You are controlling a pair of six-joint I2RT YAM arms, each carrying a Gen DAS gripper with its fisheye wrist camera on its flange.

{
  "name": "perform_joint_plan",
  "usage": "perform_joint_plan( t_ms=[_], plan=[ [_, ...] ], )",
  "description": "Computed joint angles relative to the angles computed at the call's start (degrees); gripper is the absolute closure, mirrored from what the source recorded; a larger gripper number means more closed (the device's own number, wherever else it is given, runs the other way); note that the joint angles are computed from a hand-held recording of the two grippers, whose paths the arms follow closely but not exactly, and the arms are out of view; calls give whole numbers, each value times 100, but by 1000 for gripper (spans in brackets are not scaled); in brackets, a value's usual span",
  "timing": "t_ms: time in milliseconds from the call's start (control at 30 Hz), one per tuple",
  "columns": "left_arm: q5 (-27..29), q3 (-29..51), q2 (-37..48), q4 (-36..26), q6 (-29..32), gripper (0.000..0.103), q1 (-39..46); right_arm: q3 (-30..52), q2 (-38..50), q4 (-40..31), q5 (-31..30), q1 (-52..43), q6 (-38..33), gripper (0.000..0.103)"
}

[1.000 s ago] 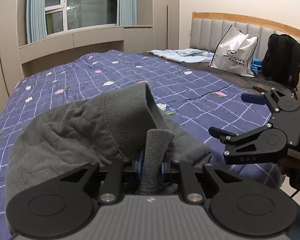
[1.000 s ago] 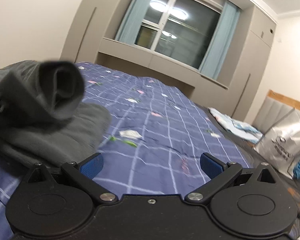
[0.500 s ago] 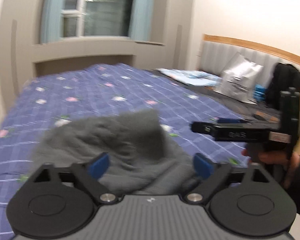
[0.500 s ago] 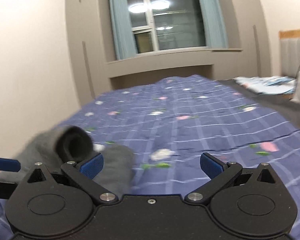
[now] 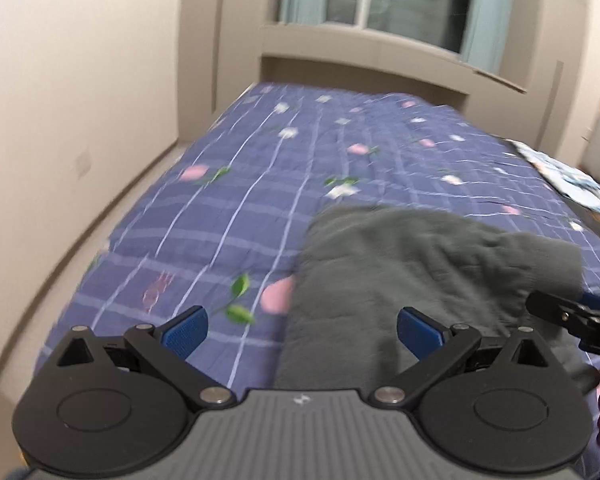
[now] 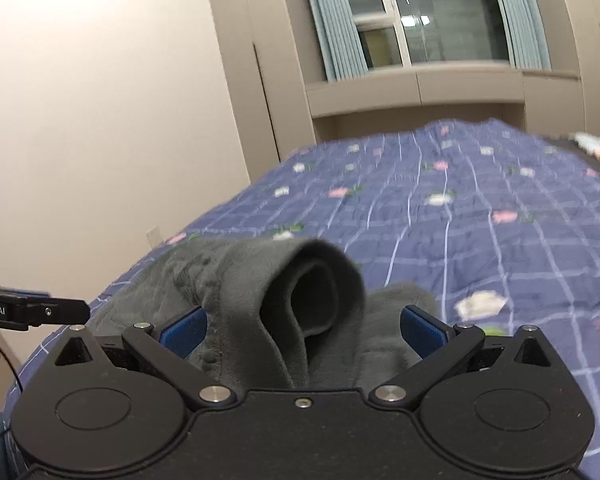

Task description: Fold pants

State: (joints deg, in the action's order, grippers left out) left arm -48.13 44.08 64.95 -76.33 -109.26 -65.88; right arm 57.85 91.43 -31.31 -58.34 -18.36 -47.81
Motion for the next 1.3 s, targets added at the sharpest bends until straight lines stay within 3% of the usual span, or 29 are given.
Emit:
perform_joint_plan(
  t_ms=[167, 533, 600, 667, 767, 867, 967, 1100, 1200, 1300],
  plan=[
    [139, -413, -312, 374, 98, 0, 129, -158, -29, 308, 332, 195, 635, 0],
    [300, -808, -573, 1239, 809, 1, 390, -180, -10, -290, 178, 263, 66, 1],
    [310, -941, -635, 1497, 994, 1, 385, -184, 7, -353, 120, 213, 89, 10],
    [300, -1206, -958, 1970, 1351, 1, 366, -246, -55, -290, 93, 158, 198, 36],
    [454, -1684, -1568, 2891, 1997, 10, 448, -459, -306, -55, 33, 42, 389, 61],
    [336, -1520, -1430, 2776, 1985, 11, 347, -483, -391, -123, -262, -153, 359, 83],
    [227, -1378, -1604, 2615, 2033, 10, 291, -352, -467, -396, -535, -383, 303, 89],
    [44, -1271, -1803, 2502, 2090, 6, 299, -96, -483, -784, -696, -755, 92, 90],
    [-14, -1171, -1731, 2287, 1973, 2, 389, -47, -334, -597, -425, -872, 148, 90],
    [344, -1284, -1762, 2420, 2171, 1, 685, -80, -75, -290, -90, -856, 329, 86]
  ],
)
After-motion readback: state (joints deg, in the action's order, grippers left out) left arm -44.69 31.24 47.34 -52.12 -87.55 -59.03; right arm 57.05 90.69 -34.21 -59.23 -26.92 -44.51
